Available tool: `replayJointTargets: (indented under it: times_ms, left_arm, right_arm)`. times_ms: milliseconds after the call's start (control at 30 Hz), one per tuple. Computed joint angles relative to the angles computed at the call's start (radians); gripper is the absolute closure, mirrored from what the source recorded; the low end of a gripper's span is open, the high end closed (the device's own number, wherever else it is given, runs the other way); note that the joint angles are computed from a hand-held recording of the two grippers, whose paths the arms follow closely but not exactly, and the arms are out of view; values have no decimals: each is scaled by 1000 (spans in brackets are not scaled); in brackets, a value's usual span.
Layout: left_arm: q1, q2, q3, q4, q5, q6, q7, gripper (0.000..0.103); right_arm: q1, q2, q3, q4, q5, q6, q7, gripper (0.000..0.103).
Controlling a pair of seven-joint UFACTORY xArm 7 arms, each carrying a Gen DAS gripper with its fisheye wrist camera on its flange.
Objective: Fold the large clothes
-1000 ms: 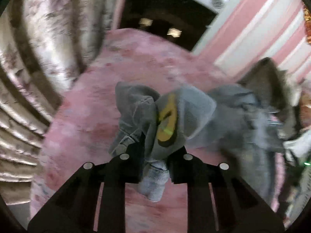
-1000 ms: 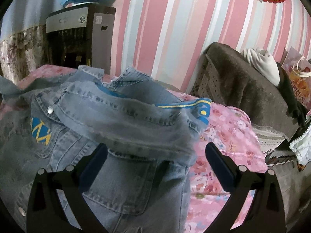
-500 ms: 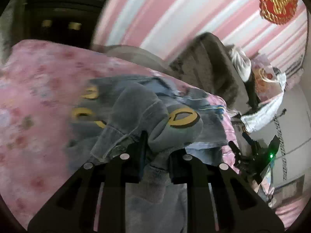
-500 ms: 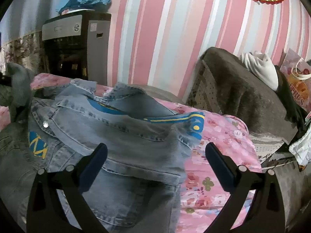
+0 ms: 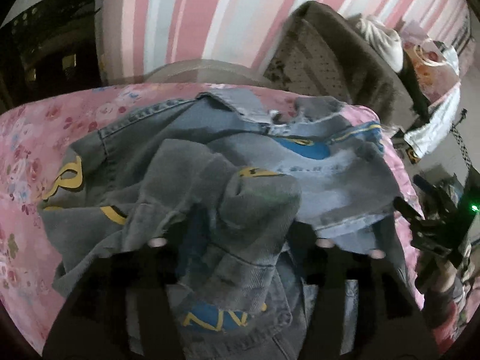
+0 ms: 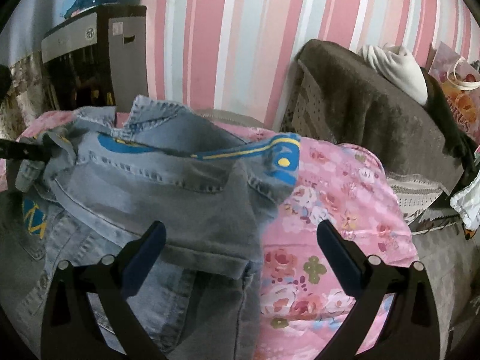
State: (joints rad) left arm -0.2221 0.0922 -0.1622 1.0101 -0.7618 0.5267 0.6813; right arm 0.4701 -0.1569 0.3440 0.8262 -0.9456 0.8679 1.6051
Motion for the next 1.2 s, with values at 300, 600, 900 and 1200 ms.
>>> replayJointTargets:
  times_ms: [300,600,900,1200]
  left_arm:
    - [-11,-135,40,-108,-14,45,73,10]
    - [-22,-257,113,-302,111,-214,113,3]
    - [-155,-200,282,-286,-435,-450,694,3]
    - [-38,-117,235,-197,-700,-341,879,3]
  right_arm:
    - [39,43,7,53,11,-7,-31,3]
    - [65,121,-10,129,-64,-219,107,6]
    - [180,340,-78,359,-97,-223,14,30]
    - [248,489,-181,506,-35,-363,-76,48]
